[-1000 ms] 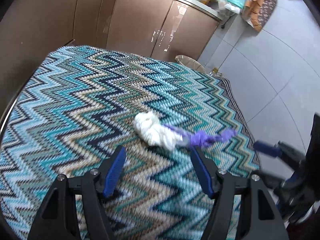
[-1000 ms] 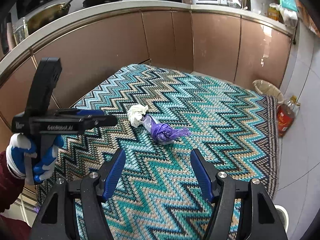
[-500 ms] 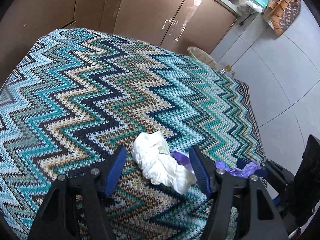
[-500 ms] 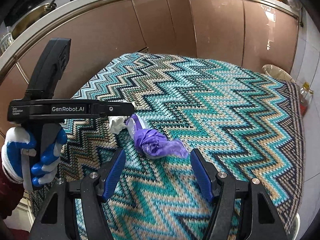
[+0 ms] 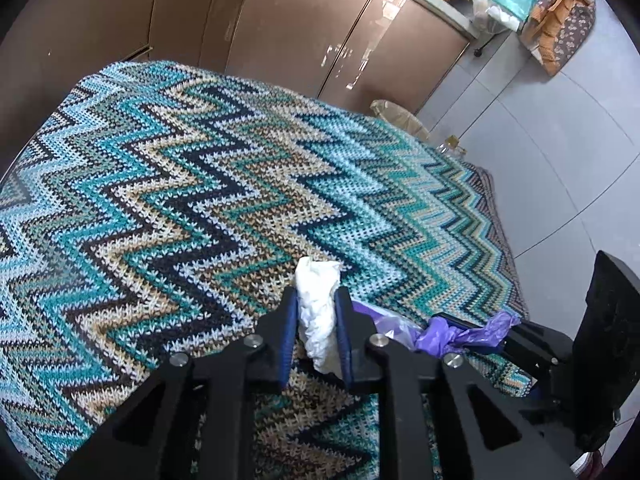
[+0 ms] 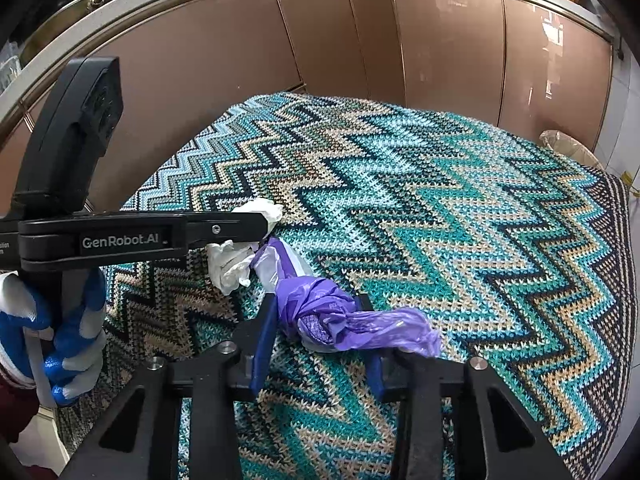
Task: Collect trash
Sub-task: 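Grasp the white tissue with the left tool while the right tool grasps the purple glove, then carry the white tissue and purple glove over the trash bin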
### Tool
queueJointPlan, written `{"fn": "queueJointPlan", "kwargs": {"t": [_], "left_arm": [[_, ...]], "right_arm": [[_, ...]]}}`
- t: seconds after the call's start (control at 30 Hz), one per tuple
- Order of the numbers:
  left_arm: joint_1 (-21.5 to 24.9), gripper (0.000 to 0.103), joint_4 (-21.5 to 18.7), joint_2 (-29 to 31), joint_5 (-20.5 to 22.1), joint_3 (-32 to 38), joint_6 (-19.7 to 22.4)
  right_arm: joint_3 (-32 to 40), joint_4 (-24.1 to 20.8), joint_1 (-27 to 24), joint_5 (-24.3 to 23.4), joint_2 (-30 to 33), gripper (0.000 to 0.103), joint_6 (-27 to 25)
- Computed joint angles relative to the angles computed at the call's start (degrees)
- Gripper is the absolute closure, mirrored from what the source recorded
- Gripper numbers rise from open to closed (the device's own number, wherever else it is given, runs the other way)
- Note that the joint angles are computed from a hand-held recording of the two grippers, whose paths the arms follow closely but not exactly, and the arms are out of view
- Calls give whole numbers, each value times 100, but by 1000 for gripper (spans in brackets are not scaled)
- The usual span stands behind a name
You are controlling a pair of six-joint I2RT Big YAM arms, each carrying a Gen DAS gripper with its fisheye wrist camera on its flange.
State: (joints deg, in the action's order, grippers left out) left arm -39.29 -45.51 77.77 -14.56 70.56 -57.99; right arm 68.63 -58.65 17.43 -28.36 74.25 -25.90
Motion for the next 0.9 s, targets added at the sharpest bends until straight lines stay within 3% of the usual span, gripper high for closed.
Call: {"fn": "queueJointPlan", "kwargs": {"t": [0.2, 0.43, 0.7, 0.9], "left_arm": [[-246, 86, 32, -347, -323, -110, -122], [-734, 86, -312, -631, -779, -6, -298], [-1487, 86, -603, -534, -1236, 453, -343], [-1985, 86, -753, -115, -1437, 1113, -105]], "right_arm": [[-89, -133, -221, -112, -376, 69, -99], [-233, -530, -832, -409, -1013, 69, -316], [-164, -1308, -2141, -1038, -1605, 69, -941], [23, -1951, -3409, -1578, -1789, 69, -1678]]}}
